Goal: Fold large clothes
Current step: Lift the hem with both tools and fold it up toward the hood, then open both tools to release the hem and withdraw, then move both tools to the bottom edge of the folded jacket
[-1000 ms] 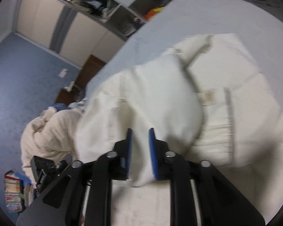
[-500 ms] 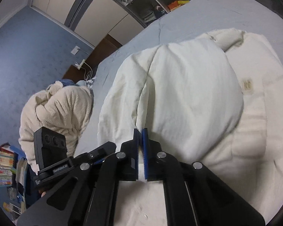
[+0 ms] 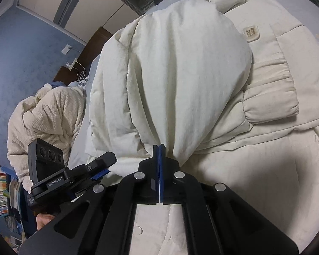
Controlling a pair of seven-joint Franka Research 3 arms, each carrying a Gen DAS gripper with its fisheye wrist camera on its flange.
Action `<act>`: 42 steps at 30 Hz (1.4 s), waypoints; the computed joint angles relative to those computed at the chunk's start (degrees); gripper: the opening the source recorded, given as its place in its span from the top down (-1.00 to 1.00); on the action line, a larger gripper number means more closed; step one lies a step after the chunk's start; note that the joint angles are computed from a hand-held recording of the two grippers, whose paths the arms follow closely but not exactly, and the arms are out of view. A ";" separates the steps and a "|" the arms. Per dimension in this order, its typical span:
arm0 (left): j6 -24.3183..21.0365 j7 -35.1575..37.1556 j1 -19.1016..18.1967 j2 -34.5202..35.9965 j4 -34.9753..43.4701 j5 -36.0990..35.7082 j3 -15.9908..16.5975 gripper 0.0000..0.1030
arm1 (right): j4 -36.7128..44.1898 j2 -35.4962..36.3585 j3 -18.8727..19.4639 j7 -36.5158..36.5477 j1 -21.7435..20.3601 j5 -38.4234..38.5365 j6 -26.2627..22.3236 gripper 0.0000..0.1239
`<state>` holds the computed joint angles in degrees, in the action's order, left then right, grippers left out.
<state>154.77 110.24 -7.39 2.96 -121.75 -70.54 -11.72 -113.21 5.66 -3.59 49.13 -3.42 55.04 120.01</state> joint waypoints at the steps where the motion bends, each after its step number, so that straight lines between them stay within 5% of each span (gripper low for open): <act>1: 0.30 -0.63 -0.13 -0.05 -0.21 0.69 -0.07 0.46 | -0.13 -0.05 -0.01 0.00 0.02 -0.29 0.17 1.00; 6: 0.84 -9.46 -0.42 3.85 4.82 9.66 -0.68 0.42 | -0.92 -0.02 0.08 1.93 0.57 -3.56 1.41 1.00; 8: 1.06 -9.50 0.07 2.88 4.96 9.96 -1.54 0.23 | -1.43 -0.64 -0.18 0.87 0.01 -1.89 0.34 1.00; 10: 2.37 -8.16 -0.14 1.39 4.37 9.74 -2.02 -0.35 | -1.45 -1.46 -0.88 -0.55 -0.97 -0.23 -2.26 1.00; 21: 0.89 -5.70 -3.63 -13.97 -8.54 13.84 3.41 -0.54 | -0.67 -5.80 -6.88 -5.62 -8.09 -5.11 -12.96 0.99; 24: 0.13 -12.25 -2.98 -18.46 -12.66 22.75 4.27 -0.78 | -1.37 -6.93 -8.53 -6.15 -10.36 -5.13 -12.85 0.47; 25: -0.18 -13.33 -2.91 -19.38 -13.55 24.51 4.88 -0.83 | -1.89 -7.34 -9.15 -6.84 -11.20 -4.40 -12.52 0.13; 26: -0.54 -14.49 -2.86 -20.90 -14.80 25.98 5.51 -0.83 | -2.55 -7.89 -9.48 -7.35 -11.77 -3.77 -12.00 0.06; 42: -5.47 -30.33 -3.58 -35.50 -25.95 45.22 12.45 -0.87 | -7.36 -10.03 -12.77 -4.39 -17.86 -5.88 -12.07 0.03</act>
